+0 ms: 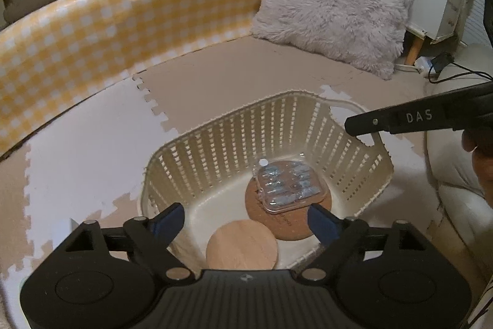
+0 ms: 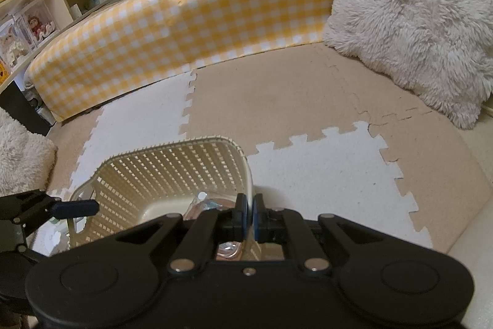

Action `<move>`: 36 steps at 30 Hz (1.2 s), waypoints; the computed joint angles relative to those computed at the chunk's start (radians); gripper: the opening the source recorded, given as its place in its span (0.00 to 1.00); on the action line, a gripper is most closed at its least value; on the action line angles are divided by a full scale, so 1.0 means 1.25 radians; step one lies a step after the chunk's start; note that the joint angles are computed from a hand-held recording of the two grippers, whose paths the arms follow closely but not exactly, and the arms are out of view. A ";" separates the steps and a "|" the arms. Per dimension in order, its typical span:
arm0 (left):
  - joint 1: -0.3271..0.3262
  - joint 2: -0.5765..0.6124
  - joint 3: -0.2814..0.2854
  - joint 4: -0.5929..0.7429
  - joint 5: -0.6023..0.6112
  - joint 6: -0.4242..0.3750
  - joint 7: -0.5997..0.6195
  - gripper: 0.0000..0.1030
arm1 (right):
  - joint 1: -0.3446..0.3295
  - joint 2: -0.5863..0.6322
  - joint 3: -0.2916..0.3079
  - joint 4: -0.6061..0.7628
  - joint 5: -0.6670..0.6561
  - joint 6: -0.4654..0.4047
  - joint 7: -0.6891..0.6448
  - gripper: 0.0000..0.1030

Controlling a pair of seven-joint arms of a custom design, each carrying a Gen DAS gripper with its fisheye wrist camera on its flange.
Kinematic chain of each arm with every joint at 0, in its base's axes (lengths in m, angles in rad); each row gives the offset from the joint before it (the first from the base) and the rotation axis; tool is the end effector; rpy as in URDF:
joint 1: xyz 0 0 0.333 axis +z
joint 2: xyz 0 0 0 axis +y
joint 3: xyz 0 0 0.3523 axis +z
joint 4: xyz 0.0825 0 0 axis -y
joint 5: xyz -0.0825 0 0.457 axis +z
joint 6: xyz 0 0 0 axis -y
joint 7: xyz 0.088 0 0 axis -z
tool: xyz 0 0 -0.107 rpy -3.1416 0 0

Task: Organize rigid objects
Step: 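Lower the wooden disc into the basket and open the left tool, then move the left tool to the white knobbed cap on the mat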

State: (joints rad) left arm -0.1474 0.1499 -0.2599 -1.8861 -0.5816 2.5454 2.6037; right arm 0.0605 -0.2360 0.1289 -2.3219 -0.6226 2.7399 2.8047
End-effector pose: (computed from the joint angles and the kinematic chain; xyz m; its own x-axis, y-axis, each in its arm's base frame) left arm 0.6550 -0.2663 0.4885 -0.8476 -0.5296 -0.0342 -0.3928 0.6695 -0.6304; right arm 0.5529 0.1324 0.5019 -0.4198 -0.8753 -0.2401 -0.6032 0.4667 -0.6468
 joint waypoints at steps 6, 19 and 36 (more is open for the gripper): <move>0.006 -0.005 0.004 0.009 -0.016 -0.033 -0.023 0.87 | 0.000 0.000 -0.002 -0.001 0.003 0.002 -0.004 0.05; 0.001 -0.048 0.018 -0.012 -0.046 -0.061 -0.053 0.97 | -0.001 0.000 -0.001 -0.001 0.003 0.002 -0.005 0.05; 0.001 -0.155 0.075 -0.112 -0.183 -0.045 0.023 1.00 | 0.000 0.001 -0.001 0.001 0.003 -0.001 -0.006 0.05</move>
State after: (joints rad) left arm -0.1465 -0.0435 -0.1665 -2.0266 -0.8107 2.4890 2.6320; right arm 0.0605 -0.2350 0.1275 -2.3204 -0.6185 2.7390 2.7976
